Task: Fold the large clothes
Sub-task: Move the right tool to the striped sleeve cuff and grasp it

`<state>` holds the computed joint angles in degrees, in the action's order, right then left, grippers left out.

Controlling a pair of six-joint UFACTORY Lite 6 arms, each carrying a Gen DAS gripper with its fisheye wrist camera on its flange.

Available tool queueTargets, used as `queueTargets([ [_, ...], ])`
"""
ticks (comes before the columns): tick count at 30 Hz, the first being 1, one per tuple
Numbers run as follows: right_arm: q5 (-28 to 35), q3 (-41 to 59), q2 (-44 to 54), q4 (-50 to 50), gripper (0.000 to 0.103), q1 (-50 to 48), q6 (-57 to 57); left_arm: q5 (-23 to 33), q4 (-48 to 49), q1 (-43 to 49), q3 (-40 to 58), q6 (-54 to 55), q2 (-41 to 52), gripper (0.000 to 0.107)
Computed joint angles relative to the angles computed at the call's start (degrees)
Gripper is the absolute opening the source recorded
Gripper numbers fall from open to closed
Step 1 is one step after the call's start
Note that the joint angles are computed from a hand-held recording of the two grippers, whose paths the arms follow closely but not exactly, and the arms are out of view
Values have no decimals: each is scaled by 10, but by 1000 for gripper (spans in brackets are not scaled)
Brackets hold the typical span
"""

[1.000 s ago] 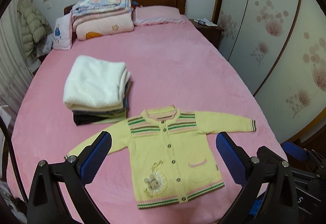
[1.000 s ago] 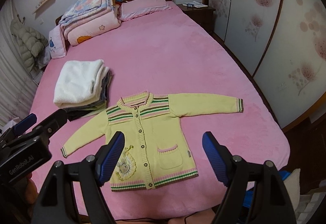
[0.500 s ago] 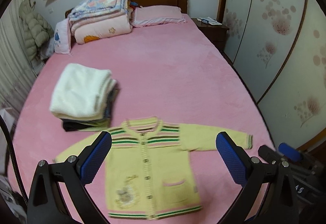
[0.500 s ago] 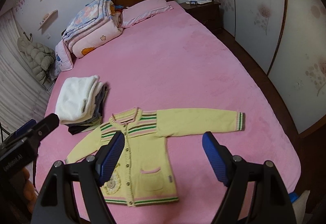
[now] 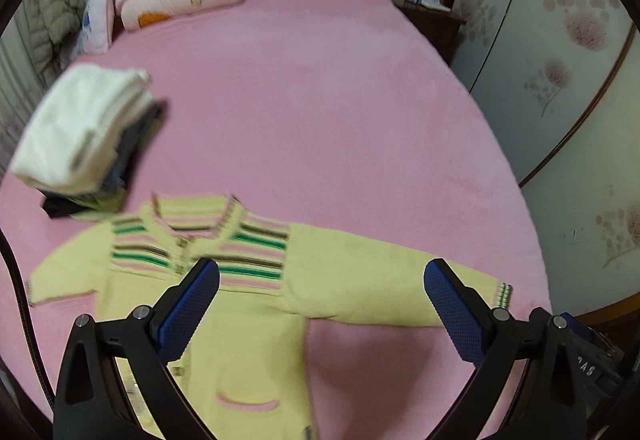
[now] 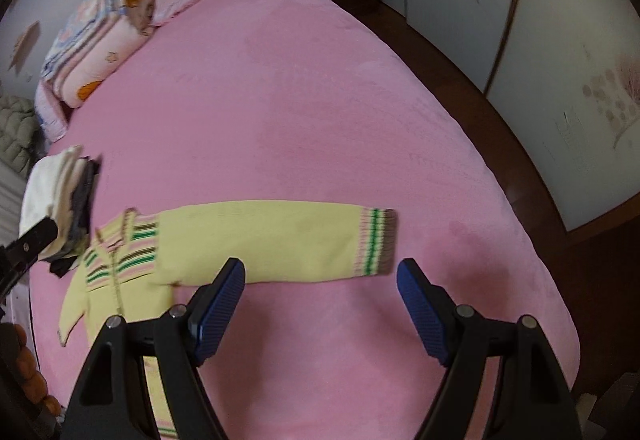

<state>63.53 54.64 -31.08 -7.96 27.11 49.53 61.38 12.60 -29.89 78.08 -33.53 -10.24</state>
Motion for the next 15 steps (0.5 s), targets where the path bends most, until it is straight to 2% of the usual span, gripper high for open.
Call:
queueTargets([
  [5,-88,-125,-15,75,77,-167,-156,-109,33,-27,-107,-68,32,102],
  [9,-145,-191,16,144,65,-255,-259,-166,64,-57,-153,-116,77,102],
  [12,-176,-215,47,176,58,-276,-295,-180,81,-77,-162,-136,100,102],
  [14,-196,-225,58,166,56,-262,-280,-181,84,-85,-158,-138,113,102],
  [15,-205,-227,60,154,47,-247,-266,-180,86,-89,-155,-140,119,102],
])
